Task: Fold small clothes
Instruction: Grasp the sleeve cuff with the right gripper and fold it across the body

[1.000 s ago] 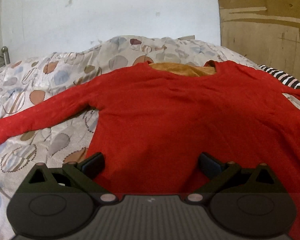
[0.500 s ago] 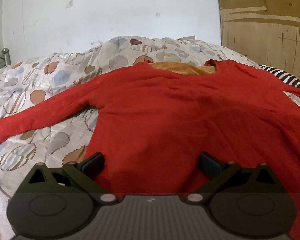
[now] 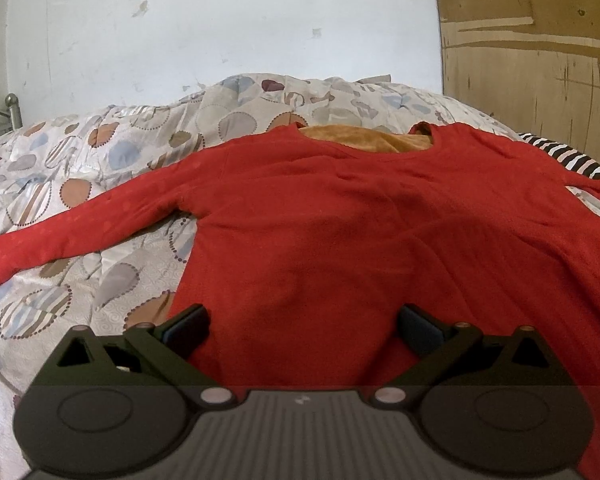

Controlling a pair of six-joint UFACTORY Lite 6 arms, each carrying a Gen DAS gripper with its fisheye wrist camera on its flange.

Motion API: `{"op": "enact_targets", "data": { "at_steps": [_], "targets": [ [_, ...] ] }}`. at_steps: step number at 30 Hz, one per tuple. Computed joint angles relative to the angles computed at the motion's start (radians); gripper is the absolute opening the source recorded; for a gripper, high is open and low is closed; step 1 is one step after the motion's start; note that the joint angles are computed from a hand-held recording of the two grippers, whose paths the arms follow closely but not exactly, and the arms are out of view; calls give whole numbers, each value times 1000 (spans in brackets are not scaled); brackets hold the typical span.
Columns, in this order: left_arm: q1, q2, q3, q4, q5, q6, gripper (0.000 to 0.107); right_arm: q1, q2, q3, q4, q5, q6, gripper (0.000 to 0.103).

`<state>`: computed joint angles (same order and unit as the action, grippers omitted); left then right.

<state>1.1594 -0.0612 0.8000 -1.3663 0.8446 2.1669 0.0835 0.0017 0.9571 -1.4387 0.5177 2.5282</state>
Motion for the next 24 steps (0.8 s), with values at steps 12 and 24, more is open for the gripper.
{"op": "enact_targets", "data": {
  "at_steps": [12,24],
  "targets": [
    [220,86,262,171,272,-256,103,520,90,529,0,80,-506,5],
    [369,296,595,229,249,-491,103,975,566,856,227,-66,-1229,5]
  ]
}}
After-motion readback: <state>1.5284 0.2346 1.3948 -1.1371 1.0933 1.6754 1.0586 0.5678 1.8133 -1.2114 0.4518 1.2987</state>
